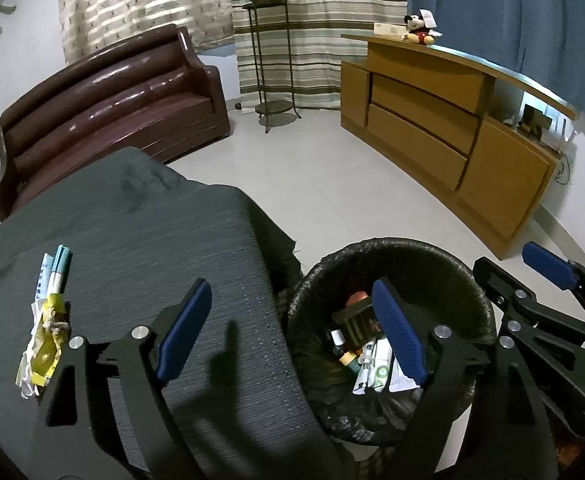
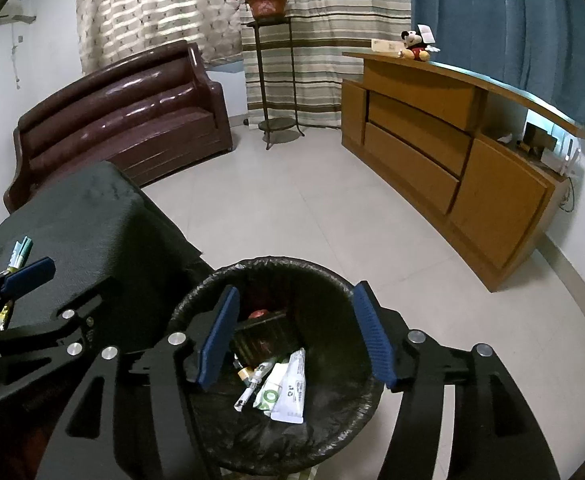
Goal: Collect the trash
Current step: 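Move both open grippers back over the yellow wrappers and tubes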
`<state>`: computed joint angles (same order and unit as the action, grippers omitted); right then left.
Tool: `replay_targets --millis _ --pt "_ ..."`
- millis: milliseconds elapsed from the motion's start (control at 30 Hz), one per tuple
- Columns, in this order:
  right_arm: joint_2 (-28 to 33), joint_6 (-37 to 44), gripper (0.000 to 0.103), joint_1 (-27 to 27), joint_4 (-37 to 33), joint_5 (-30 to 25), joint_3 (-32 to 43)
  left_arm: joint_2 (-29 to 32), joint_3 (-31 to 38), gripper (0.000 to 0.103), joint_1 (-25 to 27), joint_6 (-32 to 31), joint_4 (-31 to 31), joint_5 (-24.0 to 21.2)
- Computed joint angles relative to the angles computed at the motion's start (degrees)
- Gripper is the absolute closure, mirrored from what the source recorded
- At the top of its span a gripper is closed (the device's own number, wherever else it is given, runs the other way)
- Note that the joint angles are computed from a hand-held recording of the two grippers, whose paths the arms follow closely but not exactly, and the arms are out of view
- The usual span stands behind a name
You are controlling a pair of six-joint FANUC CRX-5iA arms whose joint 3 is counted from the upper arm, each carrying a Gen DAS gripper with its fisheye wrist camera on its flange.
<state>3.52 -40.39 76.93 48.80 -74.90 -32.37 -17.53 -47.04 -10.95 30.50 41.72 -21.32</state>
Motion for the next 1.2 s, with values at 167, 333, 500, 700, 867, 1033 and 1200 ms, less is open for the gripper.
replay_targets --millis 167,333,500,700,867,1033,1200 --pt "0.3 0.9 0.043 -0.5 0.2 0.4 0.6 -1.3 -0.6 0.023 1.1 -0.4 0.5 -0.4" --pt "0.6 1.4 0.037 -0.9 1.4 2.1 1.1 -3.2 -1.7 0.022 4.2 -2.5 1.7 -1.2" --pt "2.6 3.9 0.037 -1.7 2.5 4.8 3.2 -4.7 -2.0 0.022 9.0 -3.5 1.7 -2.9" --pt "5.1 6.9 0.035 -3.1 4.7 8.8 6.6 -6.2 -2.7 0.022 17.1 -6.4 3.2 -4.7" --pt "8.1 10.0 0.031 -4.3 6.6 11.5 10.6 -6.9 -3.1 0.022 22.6 -9.1 4.8 -4.7" --pt "12.2 14.3 0.031 -5.3 7.7 14.2 16.3 -6.5 -2.9 0.022 28.4 -12.0 6.5 -5.1" --pt "16.7 19.7 0.031 -6.3 6.7 16.7 22.7 -5.2 -2.5 0.022 33.2 -14.0 8.0 -5.5"
